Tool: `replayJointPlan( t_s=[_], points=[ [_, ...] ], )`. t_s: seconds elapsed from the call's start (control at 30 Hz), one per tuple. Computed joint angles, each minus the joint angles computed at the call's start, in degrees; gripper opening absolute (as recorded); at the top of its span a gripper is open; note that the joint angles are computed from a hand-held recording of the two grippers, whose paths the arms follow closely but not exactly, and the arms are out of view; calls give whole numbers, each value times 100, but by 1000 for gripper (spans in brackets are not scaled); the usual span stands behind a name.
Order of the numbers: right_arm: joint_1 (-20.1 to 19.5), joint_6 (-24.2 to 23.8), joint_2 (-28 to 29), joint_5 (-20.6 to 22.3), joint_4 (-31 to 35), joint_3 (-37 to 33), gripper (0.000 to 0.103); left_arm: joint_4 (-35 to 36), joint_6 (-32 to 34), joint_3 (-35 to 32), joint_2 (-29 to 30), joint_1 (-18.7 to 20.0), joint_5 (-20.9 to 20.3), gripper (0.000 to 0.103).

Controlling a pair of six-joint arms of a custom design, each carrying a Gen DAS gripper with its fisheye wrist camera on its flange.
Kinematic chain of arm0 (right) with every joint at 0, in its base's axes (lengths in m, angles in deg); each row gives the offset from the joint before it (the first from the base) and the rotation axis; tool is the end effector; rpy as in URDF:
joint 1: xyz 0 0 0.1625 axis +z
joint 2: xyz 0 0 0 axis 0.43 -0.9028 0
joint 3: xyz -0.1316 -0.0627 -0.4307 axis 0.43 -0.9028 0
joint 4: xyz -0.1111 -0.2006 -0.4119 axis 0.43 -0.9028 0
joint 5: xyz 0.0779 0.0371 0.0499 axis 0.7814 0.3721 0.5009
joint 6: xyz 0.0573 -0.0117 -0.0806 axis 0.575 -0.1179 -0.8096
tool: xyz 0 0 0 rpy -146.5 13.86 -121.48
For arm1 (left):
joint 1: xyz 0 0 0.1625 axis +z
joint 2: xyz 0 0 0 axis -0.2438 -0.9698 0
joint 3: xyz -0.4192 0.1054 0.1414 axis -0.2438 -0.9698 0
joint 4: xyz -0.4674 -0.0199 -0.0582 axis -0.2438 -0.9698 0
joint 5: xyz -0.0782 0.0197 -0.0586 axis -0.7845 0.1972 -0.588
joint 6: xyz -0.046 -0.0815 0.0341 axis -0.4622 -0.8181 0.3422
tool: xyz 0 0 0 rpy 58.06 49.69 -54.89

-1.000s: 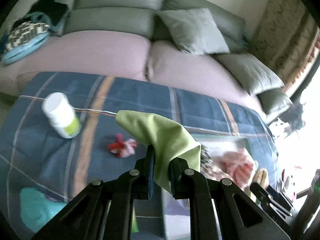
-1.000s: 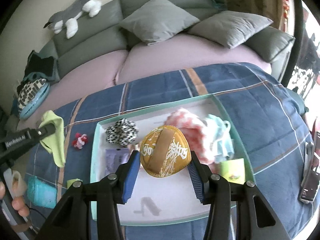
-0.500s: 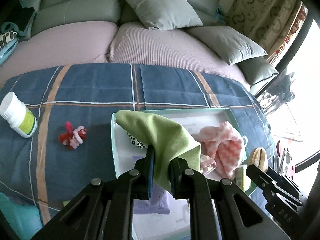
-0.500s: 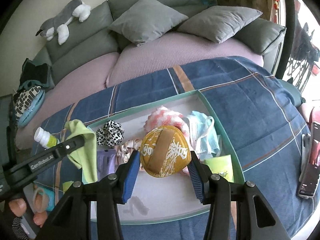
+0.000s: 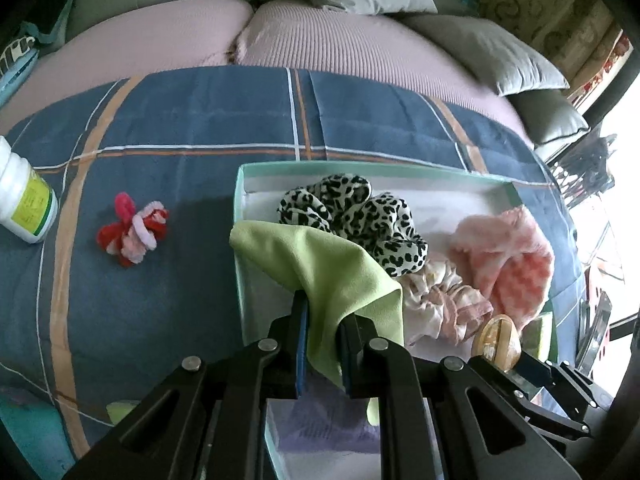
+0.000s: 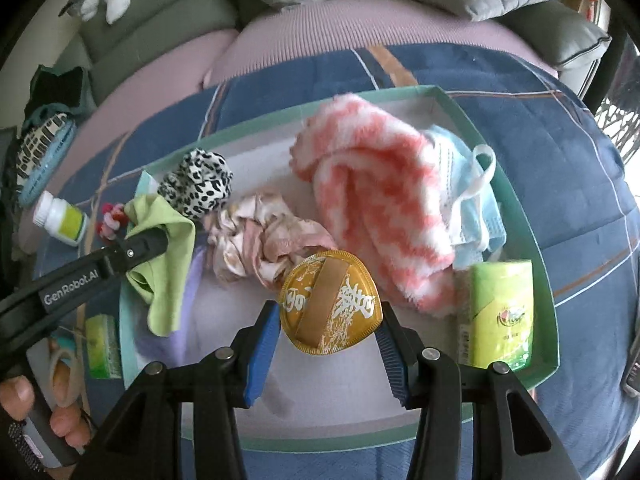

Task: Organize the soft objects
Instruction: 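Open the left gripper over the tray while the right lowers and releases the gold pouch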

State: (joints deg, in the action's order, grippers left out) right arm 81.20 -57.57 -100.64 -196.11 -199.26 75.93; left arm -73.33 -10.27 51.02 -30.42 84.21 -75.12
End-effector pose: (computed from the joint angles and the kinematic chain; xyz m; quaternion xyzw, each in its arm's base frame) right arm 0.3155 -0.7970 0.0357 0.1155 -0.9355 0.1538 0.2964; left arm -0.0931 -0.8361 0.2465 0.0044 0.9313 -0.2273 0.2846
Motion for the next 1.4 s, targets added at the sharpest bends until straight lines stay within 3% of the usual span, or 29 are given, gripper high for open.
replayJointPlan(
  t_s=[0.43, 0.5, 0.57, 1.0, 1.23, 1.37, 1.4],
  points=[
    [-5, 56, 101, -211, 285, -93, 52, 258, -17, -185, 140, -8, 32, 16],
    [-5, 70, 109, -200, 288, -110, 52, 313, -78, -193, 137, -5, 40, 34],
    [3, 64, 178, -205, 278, -207, 53, 363, -134, -186, 111, 3, 43, 42],
    [78, -124, 27, -141, -234, -46, 60, -104, 30, 134, -243, -127, 215, 63],
    [114, -250, -7, -81, -526, -12, 60, -505, 194, 266, -377, -187, 327, 68],
    [128, -252, -16, -125, -576, 14, 67, -753, 285, 325, -396, -202, 458, 87],
    [133, -254, -15, -154, -585, 11, 69, -843, 320, 345, -398, -206, 509, 88]
  ],
)
